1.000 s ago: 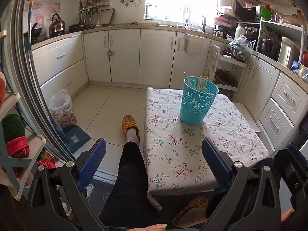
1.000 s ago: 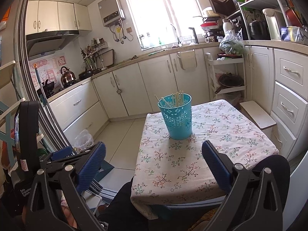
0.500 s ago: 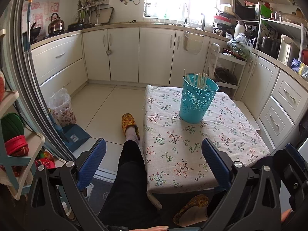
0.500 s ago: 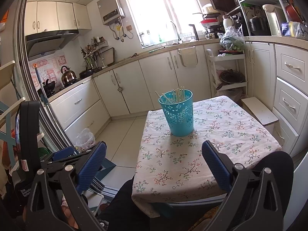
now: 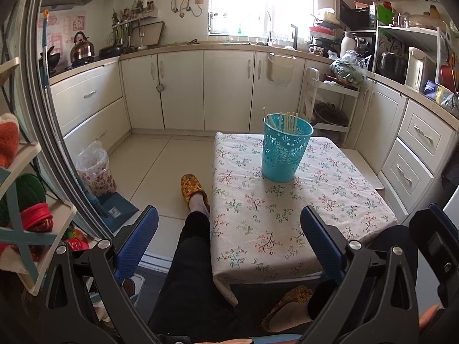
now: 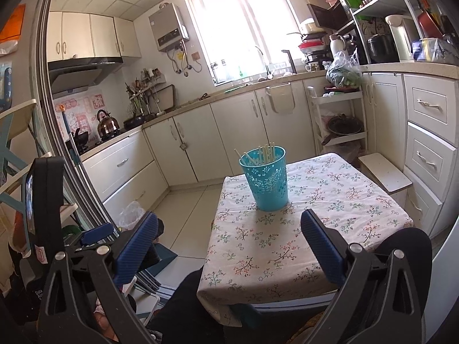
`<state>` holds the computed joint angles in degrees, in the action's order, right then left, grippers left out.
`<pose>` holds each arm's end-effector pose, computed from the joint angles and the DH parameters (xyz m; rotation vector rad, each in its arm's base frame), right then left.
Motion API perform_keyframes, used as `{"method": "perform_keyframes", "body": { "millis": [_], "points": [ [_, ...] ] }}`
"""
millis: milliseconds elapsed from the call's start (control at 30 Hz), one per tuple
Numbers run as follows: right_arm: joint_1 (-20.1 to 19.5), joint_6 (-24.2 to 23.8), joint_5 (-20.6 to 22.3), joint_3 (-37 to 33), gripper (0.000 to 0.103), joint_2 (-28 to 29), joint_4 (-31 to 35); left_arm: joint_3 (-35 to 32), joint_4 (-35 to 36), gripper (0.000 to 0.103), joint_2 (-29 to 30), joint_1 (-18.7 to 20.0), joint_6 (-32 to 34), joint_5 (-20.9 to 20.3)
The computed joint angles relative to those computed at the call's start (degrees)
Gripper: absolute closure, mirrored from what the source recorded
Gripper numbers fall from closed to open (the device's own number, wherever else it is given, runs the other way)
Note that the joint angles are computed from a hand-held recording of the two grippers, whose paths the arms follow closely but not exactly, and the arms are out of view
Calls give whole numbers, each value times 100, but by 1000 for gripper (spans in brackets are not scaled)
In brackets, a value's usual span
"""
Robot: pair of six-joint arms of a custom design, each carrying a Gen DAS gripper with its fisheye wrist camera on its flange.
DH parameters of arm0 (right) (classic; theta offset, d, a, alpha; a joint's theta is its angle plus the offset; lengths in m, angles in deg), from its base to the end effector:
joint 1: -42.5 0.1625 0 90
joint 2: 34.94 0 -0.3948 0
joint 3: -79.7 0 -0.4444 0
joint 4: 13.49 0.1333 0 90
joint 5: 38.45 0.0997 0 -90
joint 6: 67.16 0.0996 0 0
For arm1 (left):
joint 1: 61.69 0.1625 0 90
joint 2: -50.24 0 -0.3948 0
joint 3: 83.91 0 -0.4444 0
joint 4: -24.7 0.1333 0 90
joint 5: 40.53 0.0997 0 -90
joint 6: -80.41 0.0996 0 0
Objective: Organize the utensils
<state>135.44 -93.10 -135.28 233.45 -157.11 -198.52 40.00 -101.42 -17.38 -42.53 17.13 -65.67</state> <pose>0.1368 -0.2948 0.3089 0.5199 -2.3790 1.4453 -0.3762 -0.3673 0.0838 0.3861 2.1402 -1.1146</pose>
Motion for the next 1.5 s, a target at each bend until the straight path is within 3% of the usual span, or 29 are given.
{"method": "perform_keyframes", "body": {
  "millis": [367,1500],
  "points": [
    [79,-183,-98,131,7,-127,15,239,55,8,-243,-72,-297,-46],
    [-291,-238,347,289,7,-624,317,117,497,8,-134,-218,-544,85]
  ]
}}
